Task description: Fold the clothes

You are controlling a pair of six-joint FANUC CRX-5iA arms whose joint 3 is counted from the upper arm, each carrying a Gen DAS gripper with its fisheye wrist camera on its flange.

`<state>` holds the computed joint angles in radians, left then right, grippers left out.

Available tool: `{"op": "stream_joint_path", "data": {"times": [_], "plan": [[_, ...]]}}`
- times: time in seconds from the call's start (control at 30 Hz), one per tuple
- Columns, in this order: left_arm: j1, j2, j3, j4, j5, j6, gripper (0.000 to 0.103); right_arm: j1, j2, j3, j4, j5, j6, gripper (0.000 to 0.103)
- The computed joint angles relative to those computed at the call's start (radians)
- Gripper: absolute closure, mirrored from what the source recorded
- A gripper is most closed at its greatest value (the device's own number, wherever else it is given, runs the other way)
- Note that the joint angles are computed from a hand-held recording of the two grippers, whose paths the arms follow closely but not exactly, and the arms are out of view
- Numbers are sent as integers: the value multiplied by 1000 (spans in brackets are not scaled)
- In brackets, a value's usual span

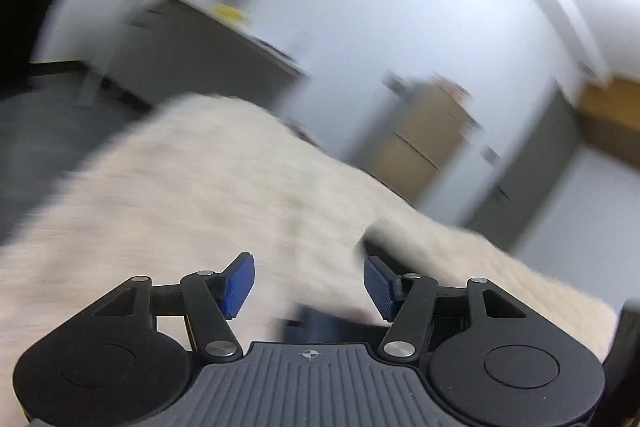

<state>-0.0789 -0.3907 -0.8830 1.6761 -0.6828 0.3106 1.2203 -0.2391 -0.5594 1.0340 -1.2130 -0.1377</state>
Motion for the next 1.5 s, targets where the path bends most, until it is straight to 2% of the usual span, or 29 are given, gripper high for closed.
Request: {"op": "stream_joint_path", "data": {"times": [0.03, 0.07, 0.13, 0.2, 0.23, 0.3, 0.33, 0.4, 0.47, 0.5, 0.6, 0.67, 0.73, 0.77, 0.83, 0.87, 0.93, 0.97, 1.03, 1.1, 1.17, 1.33, 1.4, 1.5], "plan": [[26, 0, -2, -32, -6, 50, 48, -13, 63, 36, -51, 44, 52, 71], [27, -4, -3, -39, -2, 50, 48, -13, 117, 79, -111, 61, 119, 64], [-2, -21, -5, -20, 24, -5, 48, 14, 120, 81, -99, 59, 145, 63], [-12, -25, -5, -18, 12, -30, 46, 15, -8, -27, -8, 161, 75, 63], [-11, -24, -4, -30, 1, -34, 46, 21, -88, -81, 37, 169, 33, 60], [-8, -24, -1, -54, -20, -41, 44, 45, -167, -131, 89, 79, -10, 57], [-7, -23, 1, -65, -30, -44, 43, 61, -216, -161, 111, -8, -37, 58], [-1, -26, -1, -75, -48, -50, 39, 73, -262, -183, 100, -137, -43, 65], [-3, -25, -6, -66, -68, -63, 39, 78, -273, -188, 72, -175, -34, 91], [-5, -24, -8, -62, -78, -70, 39, 77, -276, -194, 64, -180, -27, 92], [-62, 9, 9, -68, -76, -109, 39, 56, -236, -219, 62, -67, 39, 94], [-84, 60, 43, -127, -80, -130, 39, 59, -192, -185, -73, 84, 192, 98], [-92, 108, 83, -240, -56, -84, 39, 97, -192, -168, -165, 162, 285, 100], [-89, 132, 104, -318, -38, -35, 40, 133, -204, -164, -185, 168, 289, 100], [-67, 159, 126, -417, -40, 49, 40, 155, -227, -166, -147, 140, 233, 99], [-57, 159, 122, -413, -51, 66, 40, 163, -244, -167, -112, 112, 191, 96], [-56, 134, 88, -297, -79, 40, 42, 161, -244, -164, -40, 23, 123, 90], [-54, 123, 68, -220, -118, 4, 42, 139, -224, -150, -7, -34, 100, 86], [-40, 98, 46, -172, -173, -24, 42, 84, -180, -128, 4, -73, 115, 84], [-3, 83, 39, -207, -227, -40, 42, 42, -139, -101, -55, -66, 176, 85], [27, 78, 36, -229, -264, -58, 41, 50, -114, -70, -166, -48, 241, 85], [17, 125, 37, -146, -240, -42, 41, 134, -100, 14, -318, -67, 307, 86], [4, 143, 45, -123, -241, -56, 41, 163, -106, 57, -329, -101, 328, 86], [-7, 175, 68, -126, -260, -77, 40, 143, -98, 81, -252, -153, 334, 84]]}}
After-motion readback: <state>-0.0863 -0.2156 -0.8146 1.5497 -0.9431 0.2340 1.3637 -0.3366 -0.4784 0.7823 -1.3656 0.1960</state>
